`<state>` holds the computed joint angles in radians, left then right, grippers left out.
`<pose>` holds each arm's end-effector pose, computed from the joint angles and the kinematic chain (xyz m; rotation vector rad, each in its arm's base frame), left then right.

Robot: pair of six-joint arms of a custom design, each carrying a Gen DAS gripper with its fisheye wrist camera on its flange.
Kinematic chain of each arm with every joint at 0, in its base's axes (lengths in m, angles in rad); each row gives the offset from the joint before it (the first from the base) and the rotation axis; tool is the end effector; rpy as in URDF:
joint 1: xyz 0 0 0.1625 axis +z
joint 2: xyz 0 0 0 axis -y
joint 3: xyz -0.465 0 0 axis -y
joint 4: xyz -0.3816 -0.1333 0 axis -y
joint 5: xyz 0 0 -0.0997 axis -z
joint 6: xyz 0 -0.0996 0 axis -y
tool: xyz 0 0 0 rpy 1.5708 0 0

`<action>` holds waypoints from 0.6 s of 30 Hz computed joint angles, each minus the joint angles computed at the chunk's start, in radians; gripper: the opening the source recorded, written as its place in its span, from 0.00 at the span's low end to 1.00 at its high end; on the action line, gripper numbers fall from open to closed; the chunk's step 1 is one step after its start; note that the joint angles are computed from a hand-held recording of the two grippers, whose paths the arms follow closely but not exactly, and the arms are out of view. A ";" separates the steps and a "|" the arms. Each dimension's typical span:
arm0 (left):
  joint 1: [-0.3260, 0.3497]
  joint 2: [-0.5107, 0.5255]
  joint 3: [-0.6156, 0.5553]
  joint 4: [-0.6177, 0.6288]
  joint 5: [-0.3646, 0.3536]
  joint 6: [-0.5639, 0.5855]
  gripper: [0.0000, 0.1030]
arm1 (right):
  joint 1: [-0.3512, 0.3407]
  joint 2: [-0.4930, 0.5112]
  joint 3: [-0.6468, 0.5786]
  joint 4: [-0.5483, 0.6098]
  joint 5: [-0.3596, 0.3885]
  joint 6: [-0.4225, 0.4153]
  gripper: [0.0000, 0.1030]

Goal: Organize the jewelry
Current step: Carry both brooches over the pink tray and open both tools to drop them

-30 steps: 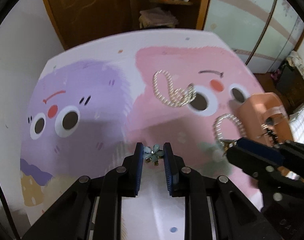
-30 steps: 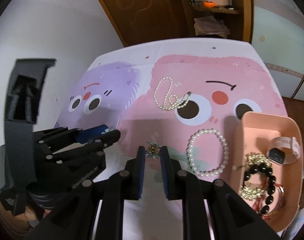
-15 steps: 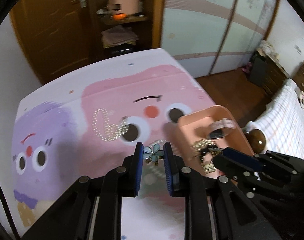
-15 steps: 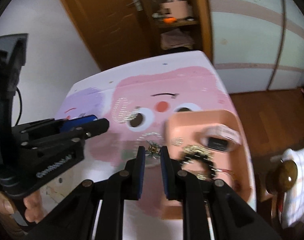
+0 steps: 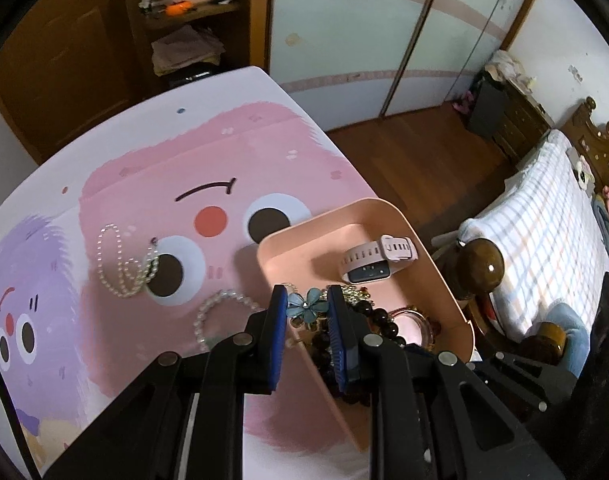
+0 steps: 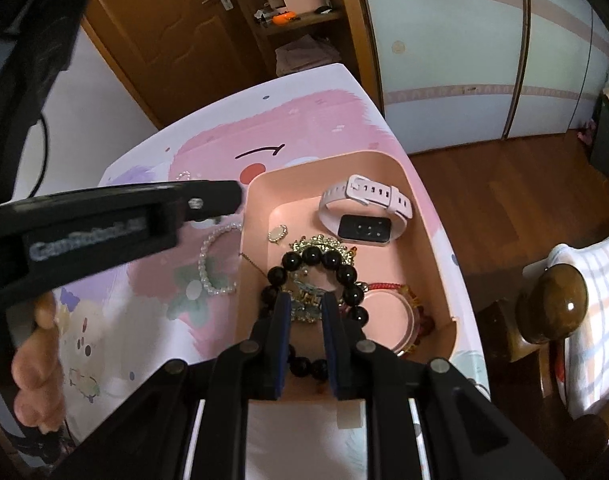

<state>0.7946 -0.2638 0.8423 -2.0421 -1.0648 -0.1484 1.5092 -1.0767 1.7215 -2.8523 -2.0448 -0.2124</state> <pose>-0.4717 -0.7396 -0.0222 0.8489 2.4964 -0.1774 0.0471 -0.6625 0.3306 -0.0101 -2.5054 0.7330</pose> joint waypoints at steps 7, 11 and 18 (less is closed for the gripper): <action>0.010 0.034 -0.055 0.069 -0.026 -0.023 0.18 | -0.008 -0.001 0.000 0.006 0.026 0.008 0.15; 0.013 0.039 -0.063 0.095 -0.033 -0.028 0.18 | -0.013 0.000 -0.001 0.016 0.035 0.017 0.15; 0.010 0.037 -0.057 0.101 -0.038 -0.022 0.34 | -0.019 0.002 -0.004 0.020 0.049 0.023 0.15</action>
<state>0.8042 -0.2269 0.7853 -1.9414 -1.1025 -0.1706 1.4897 -1.0743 1.7174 -2.8319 -1.9960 -0.1893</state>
